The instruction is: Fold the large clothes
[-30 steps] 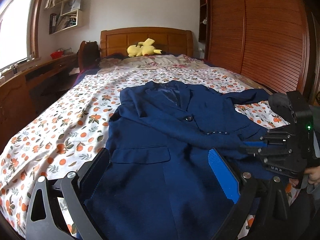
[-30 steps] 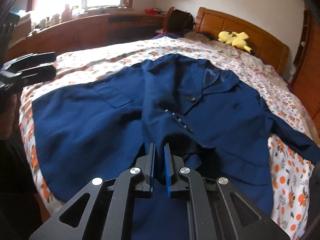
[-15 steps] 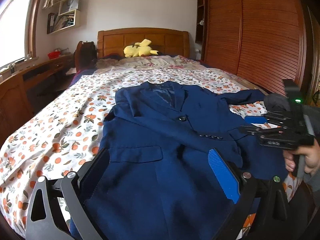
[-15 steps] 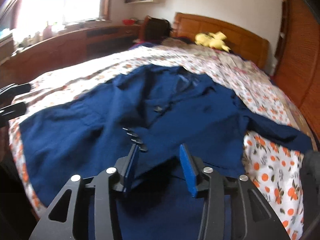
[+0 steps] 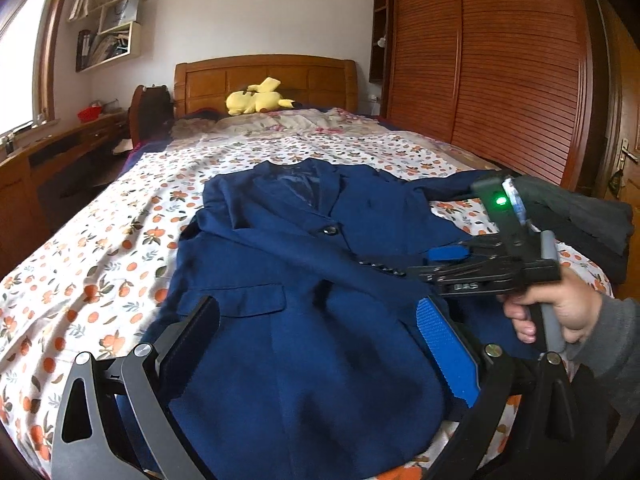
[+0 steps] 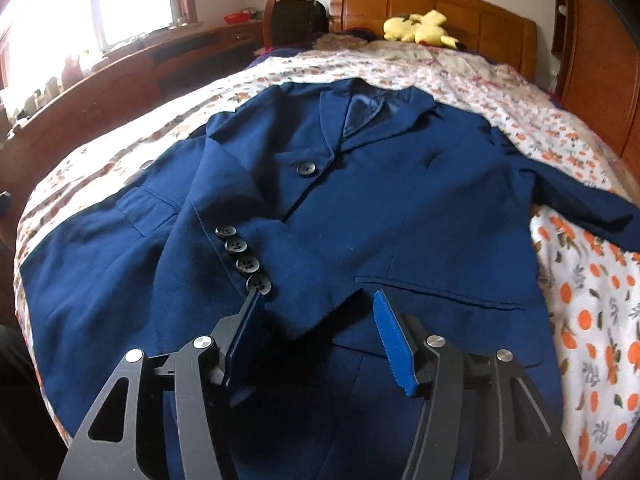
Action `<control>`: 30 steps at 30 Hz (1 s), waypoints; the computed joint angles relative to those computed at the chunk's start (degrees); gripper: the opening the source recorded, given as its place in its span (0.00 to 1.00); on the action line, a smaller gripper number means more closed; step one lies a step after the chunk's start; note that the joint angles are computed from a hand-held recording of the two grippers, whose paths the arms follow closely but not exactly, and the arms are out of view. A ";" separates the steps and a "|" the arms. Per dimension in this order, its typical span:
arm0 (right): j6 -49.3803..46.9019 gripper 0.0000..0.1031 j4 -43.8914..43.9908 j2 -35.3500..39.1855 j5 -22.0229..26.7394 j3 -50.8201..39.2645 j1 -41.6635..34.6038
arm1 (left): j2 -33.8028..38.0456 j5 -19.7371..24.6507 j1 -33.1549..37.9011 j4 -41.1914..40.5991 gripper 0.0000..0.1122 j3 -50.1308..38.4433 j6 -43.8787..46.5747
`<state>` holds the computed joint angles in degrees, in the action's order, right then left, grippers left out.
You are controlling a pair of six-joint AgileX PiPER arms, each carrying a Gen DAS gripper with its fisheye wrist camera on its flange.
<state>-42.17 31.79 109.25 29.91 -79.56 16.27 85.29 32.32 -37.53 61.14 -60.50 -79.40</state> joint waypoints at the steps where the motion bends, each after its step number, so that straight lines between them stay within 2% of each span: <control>1: 0.16 0.53 -0.02 0.60 0.30 -0.34 0.00 | -0.01 -0.09 -0.24 0.11 0.89 0.01 -0.29; 9: -6.68 0.53 6.19 0.43 -4.60 3.78 0.27 | 0.72 0.69 -1.95 -0.13 0.89 -2.01 -1.25; 11: -8.44 0.40 7.67 0.27 -4.76 4.14 0.23 | 0.77 1.87 -2.68 0.66 0.89 -2.50 -1.82; 13: -9.77 0.18 8.91 0.25 -4.77 4.36 0.16 | 1.22 3.15 -3.25 1.59 0.89 -3.06 -2.09; 15: -13.85 0.06 12.36 0.53 -2.47 4.04 -0.55 | 2.21 5.50 -3.72 2.90 0.89 -3.37 -1.78; 16: -14.71 0.06 12.94 0.46 -2.36 4.05 -0.59 | 2.52 5.93 -3.60 2.81 0.89 -3.44 -1.57; 18: -16.96 0.06 14.82 -0.30 -2.60 4.85 -0.68 | 2.47 4.04 -1.98 1.31 0.89 -3.02 -0.87; 25: -33.96 0.05 32.83 -8.71 -2.62 12.21 -3.48 | 2.73 0.24 3.38 1.90 0.89 -2.63 -1.21; 30: -37.50 0.05 36.90 -14.92 -2.41 15.27 -5.63 | 4.65 -3.37 8.00 1.68 0.89 -4.25 0.63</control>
<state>-79.67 68.69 94.33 27.49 -64.29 10.63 89.94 28.95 -29.53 62.83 -64.75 -78.77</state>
